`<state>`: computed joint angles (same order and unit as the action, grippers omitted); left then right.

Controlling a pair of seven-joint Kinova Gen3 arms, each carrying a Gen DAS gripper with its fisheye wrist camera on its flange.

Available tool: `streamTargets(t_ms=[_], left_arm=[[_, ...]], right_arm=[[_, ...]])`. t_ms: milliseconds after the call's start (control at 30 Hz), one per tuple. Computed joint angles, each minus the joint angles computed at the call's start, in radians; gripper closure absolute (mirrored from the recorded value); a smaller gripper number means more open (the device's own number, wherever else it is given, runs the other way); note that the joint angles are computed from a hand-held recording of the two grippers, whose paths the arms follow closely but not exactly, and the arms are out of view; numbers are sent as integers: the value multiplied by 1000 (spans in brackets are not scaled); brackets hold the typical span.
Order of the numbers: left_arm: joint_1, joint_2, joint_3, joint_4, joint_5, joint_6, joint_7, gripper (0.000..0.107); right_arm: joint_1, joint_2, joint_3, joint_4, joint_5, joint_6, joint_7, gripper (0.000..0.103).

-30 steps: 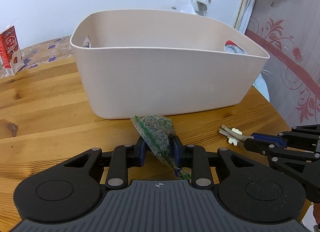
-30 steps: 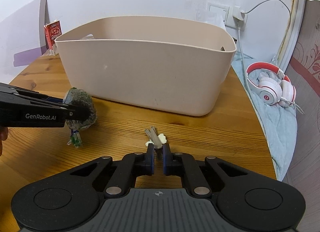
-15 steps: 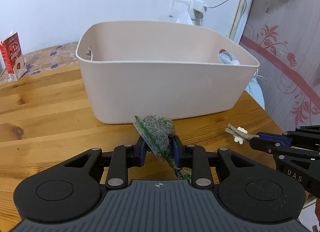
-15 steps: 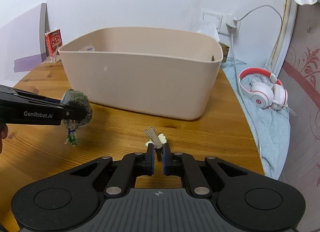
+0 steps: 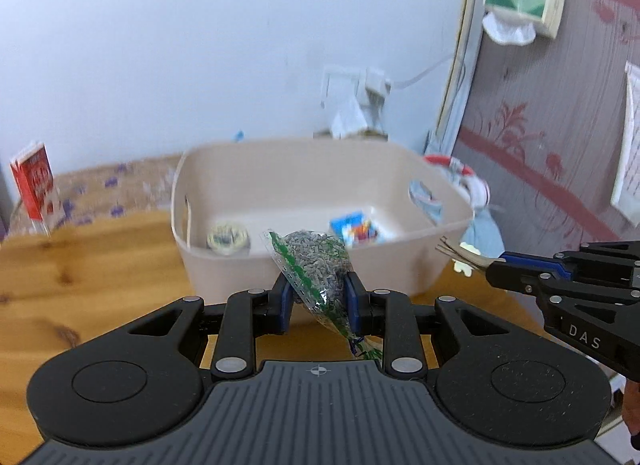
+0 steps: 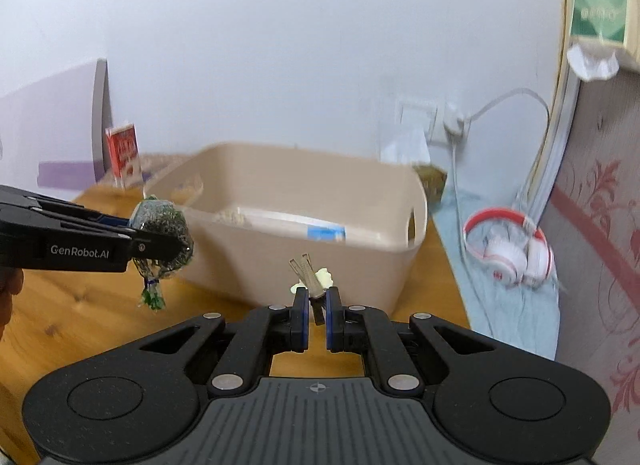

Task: Organize objects
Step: 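Lift the herb bag and sticks into the beige bin and open both tools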

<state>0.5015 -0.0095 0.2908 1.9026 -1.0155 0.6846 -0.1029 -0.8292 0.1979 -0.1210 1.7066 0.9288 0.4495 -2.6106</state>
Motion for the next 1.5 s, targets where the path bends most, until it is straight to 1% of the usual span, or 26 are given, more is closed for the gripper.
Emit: streamTargets(t_ms=[167, 233, 300, 367, 467, 600, 700, 833, 867, 900, 933, 967, 1000, 1067, 1100, 1133, 1167, 1200, 1267, 1333, 1433, 1500], left_arm=[[-22, 6, -14, -54, -23, 7, -46, 80], [-30, 31, -27, -87, -33, 15, -67, 80], [-37, 62, -49, -126, -17, 12, -108, 80], [-41, 100, -76, -166, 10, 5, -156, 80], [-40, 158, -119, -221, 60, 4, -227, 80], [-47, 243, -166, -299, 155, 15, -321, 80], [-33, 288, -203, -331, 186, 33, -352, 80], [-37, 319, -236, -358, 277, 40, -417, 80], [-34, 321, -244, -359, 294, 41, -430, 79], [-26, 322, -255, -361, 304, 48, -438, 79], [-15, 319, -267, -355, 303, 46, -434, 77], [-13, 311, -272, -347, 308, 36, -437, 74], [-11, 300, -274, -341, 318, 29, -444, 70], [12, 290, -280, -343, 305, 53, -424, 29], [35, 282, -291, -336, 274, 59, -390, 24], [52, 274, -297, -324, 239, 60, -355, 22], [60, 264, -294, -316, 219, 69, -335, 22], [59, 257, -284, -316, 216, 80, -332, 22], [60, 239, -268, -308, 207, 99, -316, 21], [63, 224, -253, -300, 189, 118, -293, 20], [86, 206, -232, -281, 133, 165, -214, 19], [88, 187, -210, -264, 126, 188, -191, 19]], right_arm=[[-3, 21, 18, -64, 24, -15, -16, 95], [2, 40, 26, -98, 15, -20, -7, 95], [4, 60, 39, -131, -2, -29, 8, 95], [9, 93, 48, -178, -36, -25, 48, 95], [30, 150, 50, -260, -123, -11, 144, 95], [44, 228, 53, -362, -220, 29, 260, 94], [58, 283, 49, -433, -298, 61, 338, 94], [59, 336, 54, -499, -390, 101, 420, 92], [56, 344, 59, -509, -408, 112, 437, 87], [52, 350, 64, -518, -425, 119, 453, 75], [49, 354, 74, -523, -449, 121, 478, 69], [56, 352, 65, -522, -464, 120, 495, 55], [49, 347, 76, -512, -472, 111, 496, 40], [-5, 324, 143, -471, -453, 76, 449, 29], [-21, 313, 164, -450, -442, 55, 428, 26], [-23, 301, 170, -432, -440, 37, 417, 24], [-29, 289, 177, -417, -437, 26, 404, 20], [-30, 286, 183, -416, -434, 23, 397, 11], [-56, 264, 208, -389, -407, 18, 359, 1], [-82, 241, 229, -357, -369, 16, 312, 0], [-101, 201, 240, -296, -318, -8, 228, 0], [-112, 182, 245, -263, -281, -13, 172, 0]])
